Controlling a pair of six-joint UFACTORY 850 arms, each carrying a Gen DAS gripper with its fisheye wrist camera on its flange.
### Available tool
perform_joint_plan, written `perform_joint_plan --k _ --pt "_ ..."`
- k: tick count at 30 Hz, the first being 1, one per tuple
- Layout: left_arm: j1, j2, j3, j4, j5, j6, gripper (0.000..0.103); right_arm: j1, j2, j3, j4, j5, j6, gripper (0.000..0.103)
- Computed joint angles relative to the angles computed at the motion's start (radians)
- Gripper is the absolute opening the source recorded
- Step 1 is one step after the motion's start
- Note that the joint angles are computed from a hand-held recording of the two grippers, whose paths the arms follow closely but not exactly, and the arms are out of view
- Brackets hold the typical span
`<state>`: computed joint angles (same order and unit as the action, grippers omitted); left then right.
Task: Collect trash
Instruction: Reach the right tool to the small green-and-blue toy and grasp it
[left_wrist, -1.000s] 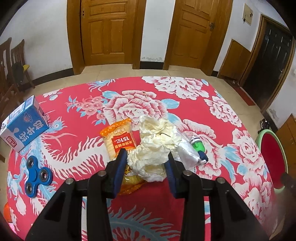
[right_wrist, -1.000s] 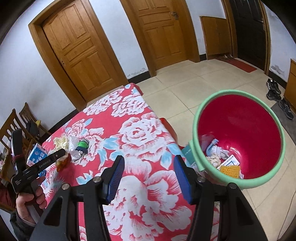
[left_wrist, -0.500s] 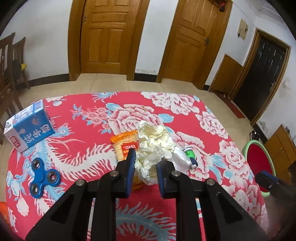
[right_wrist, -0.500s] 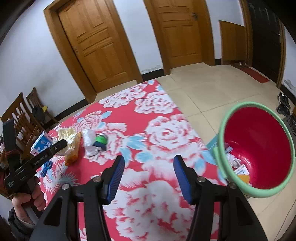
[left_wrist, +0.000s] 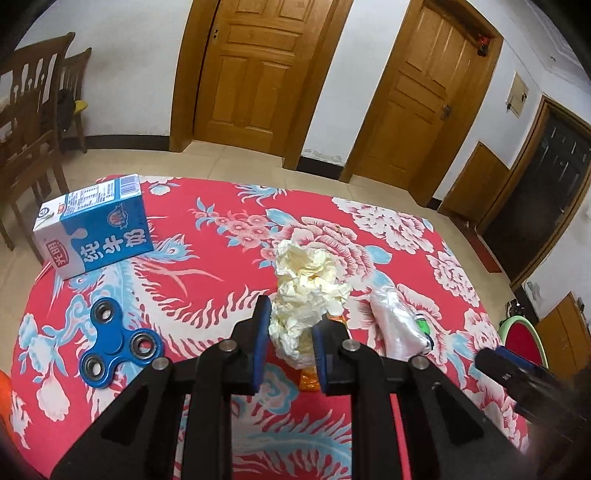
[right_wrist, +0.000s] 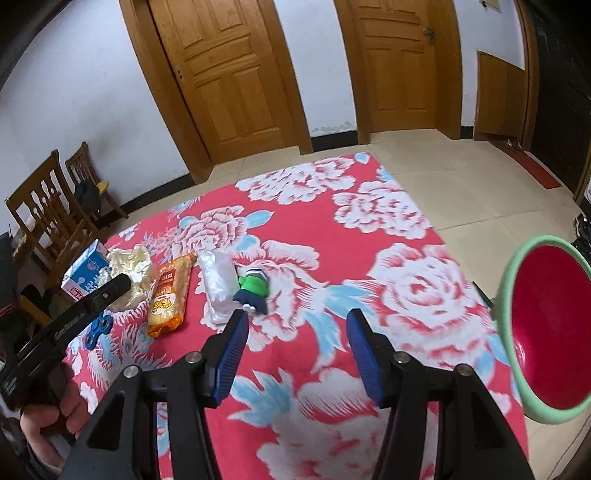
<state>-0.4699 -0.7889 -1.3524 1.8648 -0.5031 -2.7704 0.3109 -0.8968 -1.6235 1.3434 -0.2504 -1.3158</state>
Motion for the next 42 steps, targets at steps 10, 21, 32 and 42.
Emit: perform_joint_plan --k 10,21,32,42 --pt "0.003 0.009 0.028 0.036 -0.027 -0.072 0.021 0.044 -0.114 -0.160 -0.277 -0.023 0.257 0.058" --pt "0.007 0.011 0.037 0.060 -0.025 -0.111 0.021 0.049 -0.132 -0.179 -0.163 -0.029 0.176 0.055" --pt "0.010 0.009 0.035 0.067 -0.020 -0.122 0.021 0.046 -0.153 -0.206 -0.277 -0.006 0.300 0.049" --pt "0.010 0.006 0.031 0.083 -0.013 -0.123 0.021 0.047 -0.156 -0.202 -0.256 -0.033 0.273 0.028"
